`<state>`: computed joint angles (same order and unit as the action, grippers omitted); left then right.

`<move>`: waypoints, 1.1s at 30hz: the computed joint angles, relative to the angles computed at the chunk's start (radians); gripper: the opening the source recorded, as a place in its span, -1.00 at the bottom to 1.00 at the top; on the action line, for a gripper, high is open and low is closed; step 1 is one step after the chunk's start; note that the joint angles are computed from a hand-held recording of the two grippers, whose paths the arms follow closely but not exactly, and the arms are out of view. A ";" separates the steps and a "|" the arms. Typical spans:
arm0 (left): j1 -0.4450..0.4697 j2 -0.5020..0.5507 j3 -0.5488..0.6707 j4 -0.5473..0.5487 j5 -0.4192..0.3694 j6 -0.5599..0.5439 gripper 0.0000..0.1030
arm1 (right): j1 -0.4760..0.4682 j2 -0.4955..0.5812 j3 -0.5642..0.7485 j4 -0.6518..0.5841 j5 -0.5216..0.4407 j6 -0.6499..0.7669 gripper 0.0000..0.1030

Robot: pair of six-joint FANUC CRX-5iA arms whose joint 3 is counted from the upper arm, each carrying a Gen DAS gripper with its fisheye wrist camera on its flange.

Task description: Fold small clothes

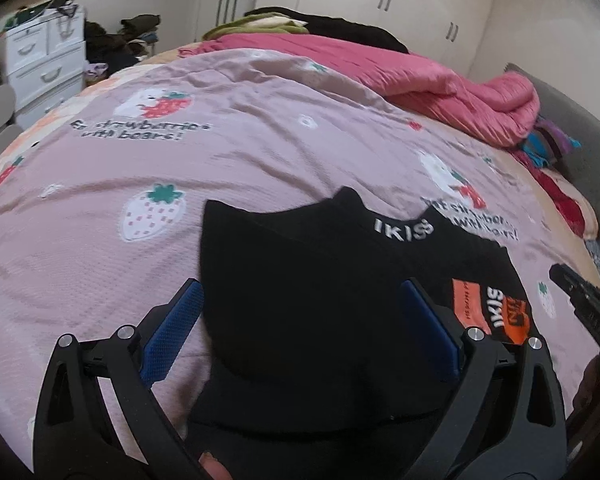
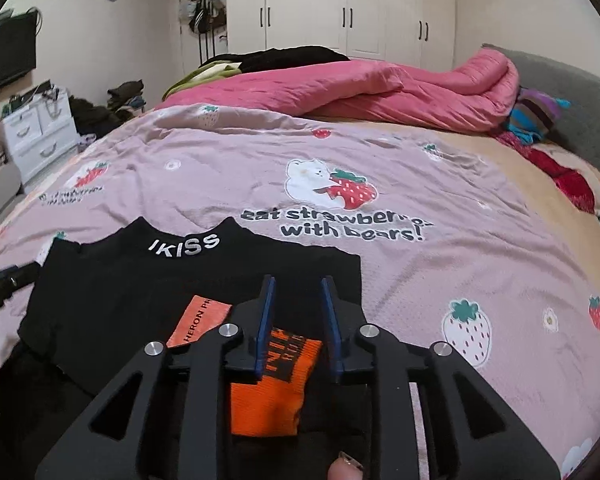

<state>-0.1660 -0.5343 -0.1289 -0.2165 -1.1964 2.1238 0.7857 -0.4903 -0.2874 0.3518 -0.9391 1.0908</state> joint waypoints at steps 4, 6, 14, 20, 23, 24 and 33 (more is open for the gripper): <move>0.018 0.004 -0.022 0.072 0.016 -0.059 0.78 | 0.002 -0.002 0.032 -0.082 -0.032 0.065 -0.39; 0.033 0.004 -0.039 0.119 0.025 -0.096 0.77 | 0.020 -0.004 0.039 -0.108 -0.048 0.092 -0.31; 0.043 0.010 -0.069 0.198 0.028 -0.167 0.18 | 0.109 -0.018 0.026 -0.115 -0.084 0.123 -0.22; 0.073 0.006 -0.109 0.247 0.014 -0.190 0.17 | 0.088 0.007 0.065 -0.251 -0.122 0.210 -0.13; 0.089 0.010 -0.115 0.233 -0.009 -0.183 0.17 | 0.093 0.036 0.069 -0.250 -0.177 0.213 -0.13; 0.103 0.006 -0.123 0.247 -0.008 -0.194 0.17 | 0.099 0.053 0.067 -0.225 -0.202 0.193 -0.04; 0.079 0.018 -0.103 0.210 -0.022 -0.183 0.22 | 0.081 0.059 0.047 -0.214 -0.217 0.168 0.22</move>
<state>-0.0868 -0.5159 -0.2315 -0.0066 -1.2187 1.9405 0.8668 -0.4309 -0.2408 0.1374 -1.1564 1.2590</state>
